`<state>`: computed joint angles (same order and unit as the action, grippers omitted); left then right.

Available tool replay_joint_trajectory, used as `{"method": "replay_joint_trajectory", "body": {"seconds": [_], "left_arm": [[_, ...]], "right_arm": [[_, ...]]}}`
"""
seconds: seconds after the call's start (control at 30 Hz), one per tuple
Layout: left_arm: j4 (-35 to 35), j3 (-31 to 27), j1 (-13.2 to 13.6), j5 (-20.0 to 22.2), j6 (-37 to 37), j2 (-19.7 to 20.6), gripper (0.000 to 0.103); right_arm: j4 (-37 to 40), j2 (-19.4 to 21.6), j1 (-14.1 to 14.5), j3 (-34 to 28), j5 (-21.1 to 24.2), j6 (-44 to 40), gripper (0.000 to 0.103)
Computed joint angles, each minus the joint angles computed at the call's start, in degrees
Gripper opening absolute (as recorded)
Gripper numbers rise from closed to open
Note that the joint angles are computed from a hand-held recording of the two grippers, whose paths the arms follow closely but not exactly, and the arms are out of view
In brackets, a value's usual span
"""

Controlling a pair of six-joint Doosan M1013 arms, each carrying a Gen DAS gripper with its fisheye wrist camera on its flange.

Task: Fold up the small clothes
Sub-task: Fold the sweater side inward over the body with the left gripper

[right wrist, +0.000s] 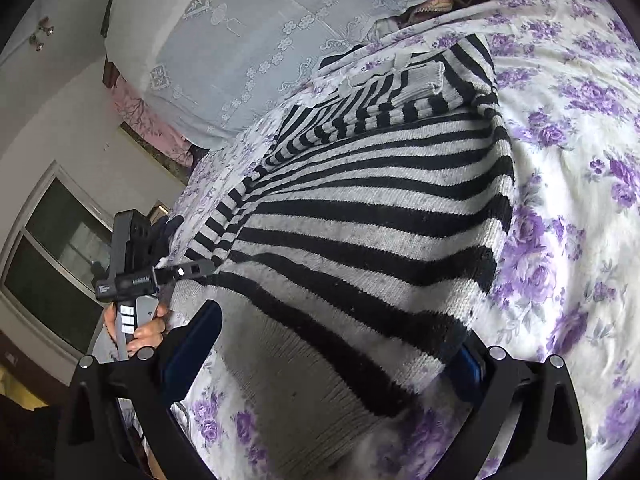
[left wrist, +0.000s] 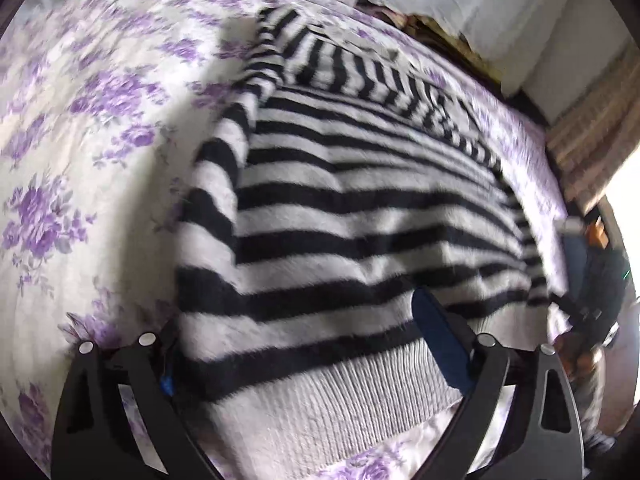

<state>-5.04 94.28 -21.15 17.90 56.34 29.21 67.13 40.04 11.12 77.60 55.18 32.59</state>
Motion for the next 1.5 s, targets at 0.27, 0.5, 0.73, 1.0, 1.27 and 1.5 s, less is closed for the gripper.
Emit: {"method": "replay_joint_trajectory", "body": {"seconds": [0.27,0.5,0.73,1.0,1.27,1.5], "left_arm": [[13.8,-0.2,-1.8,2.4,-10.3,-0.3,0.068],[8.1,1.4,-0.7,-0.2,-7.3,-1.0,0.042],[8.4,2.0,-0.7,-1.5,-8.2,-1.4,0.012],[-10.4,2.9,0.1,-1.7,8.1,-1.5,0.029],[-12.2,2.8,0.2,-1.7,10.3,-1.4,0.03],[-7.4,2.5,-0.3,-1.5,6.1,-1.4,0.033]], "right_arm": [[-1.7,-0.9,0.2,1.2,-1.1,-1.1,0.098],[-1.0,-1.3,0.4,2.0,-2.4,-1.9,0.088],[-1.1,-0.9,0.1,1.7,-2.3,0.7,0.065],[-1.1,-1.0,-0.2,2.0,4.2,-3.6,0.1],[1.1,-2.2,0.1,3.8,0.2,-3.4,0.1],[2.1,-2.6,0.1,4.8,-3.6,-2.3,0.1]]}}
